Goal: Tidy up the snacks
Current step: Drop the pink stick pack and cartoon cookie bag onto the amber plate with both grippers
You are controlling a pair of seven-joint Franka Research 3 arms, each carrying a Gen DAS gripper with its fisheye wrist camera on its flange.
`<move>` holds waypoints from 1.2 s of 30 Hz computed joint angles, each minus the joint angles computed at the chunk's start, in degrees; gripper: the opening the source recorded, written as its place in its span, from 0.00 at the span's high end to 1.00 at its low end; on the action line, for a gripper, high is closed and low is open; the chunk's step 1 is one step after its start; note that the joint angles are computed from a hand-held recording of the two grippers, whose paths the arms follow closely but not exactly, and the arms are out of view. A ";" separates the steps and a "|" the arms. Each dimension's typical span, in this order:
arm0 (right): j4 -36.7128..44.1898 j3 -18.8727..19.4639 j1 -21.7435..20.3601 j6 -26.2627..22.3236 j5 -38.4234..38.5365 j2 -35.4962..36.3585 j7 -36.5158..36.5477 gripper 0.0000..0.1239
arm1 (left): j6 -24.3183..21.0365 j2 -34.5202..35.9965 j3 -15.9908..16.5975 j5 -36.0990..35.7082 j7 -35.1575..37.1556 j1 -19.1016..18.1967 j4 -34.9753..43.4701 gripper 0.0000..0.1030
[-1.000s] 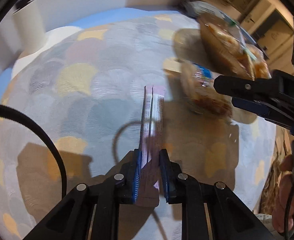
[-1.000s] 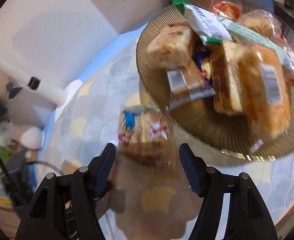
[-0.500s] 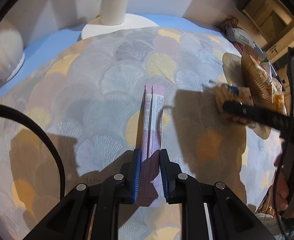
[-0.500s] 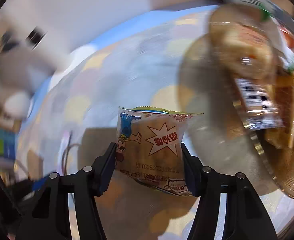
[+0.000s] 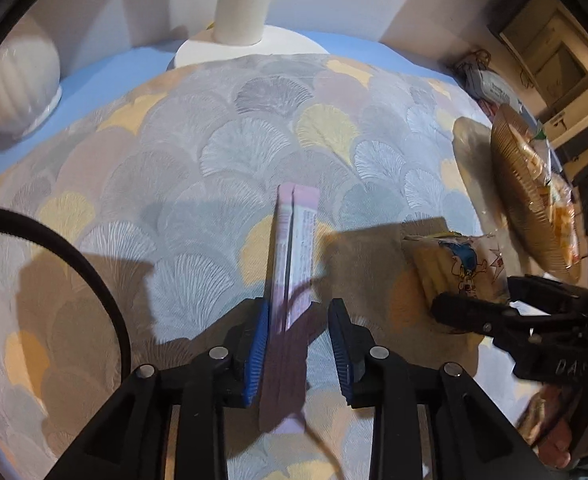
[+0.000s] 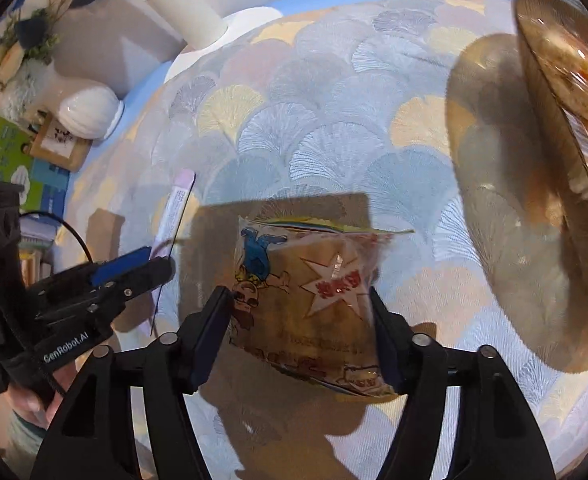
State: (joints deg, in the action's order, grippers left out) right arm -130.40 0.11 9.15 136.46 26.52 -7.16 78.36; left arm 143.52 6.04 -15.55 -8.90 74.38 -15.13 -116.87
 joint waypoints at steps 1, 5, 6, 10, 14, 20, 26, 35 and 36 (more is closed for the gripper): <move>-0.45 0.85 0.36 1.55 -1.93 -0.02 0.75 0.48 | -0.17 0.22 0.17 2.20 -1.27 -0.37 0.30 0.83; -1.84 0.09 1.21 2.05 0.81 -1.39 -2.33 0.54 | 1.01 -1.22 -0.15 -1.27 0.51 0.27 -0.90 0.83; -2.07 -0.55 1.31 1.22 3.38 -1.83 -3.88 0.54 | 1.66 -2.08 -0.19 -2.65 1.10 0.34 -1.54 0.83; -2.94 -2.18 0.99 -1.99 10.11 -4.11 -8.17 0.54 | 2.45 -4.54 0.25 -3.90 0.79 -0.17 -2.57 0.83; -3.65 -3.04 0.19 -4.63 13.07 -7.50 -10.73 0.55 | 2.88 -6.19 0.56 -4.12 -0.83 -0.98 -2.24 0.83; -4.22 -5.23 -1.62 -7.87 14.61 -13.19 -14.05 0.54 | 2.21 -4.50 -0.25 1.02 -5.14 -2.91 3.67 0.83; -3.10 -8.48 -5.79 -8.51 12.93 -18.17 -16.59 0.54 | 1.82 0.32 -1.91 7.65 -9.19 -5.66 13.60 0.83; 4.57 -12.40 -13.06 -5.89 8.96 -15.76 -17.92 0.54 | -3.77 15.76 -3.04 16.86 -11.94 -13.01 38.74 0.83; 5.28 -12.37 -13.47 -5.36 8.71 -15.14 -17.86 0.54 | -4.64 17.40 -2.86 17.58 -12.20 -14.01 41.39 0.83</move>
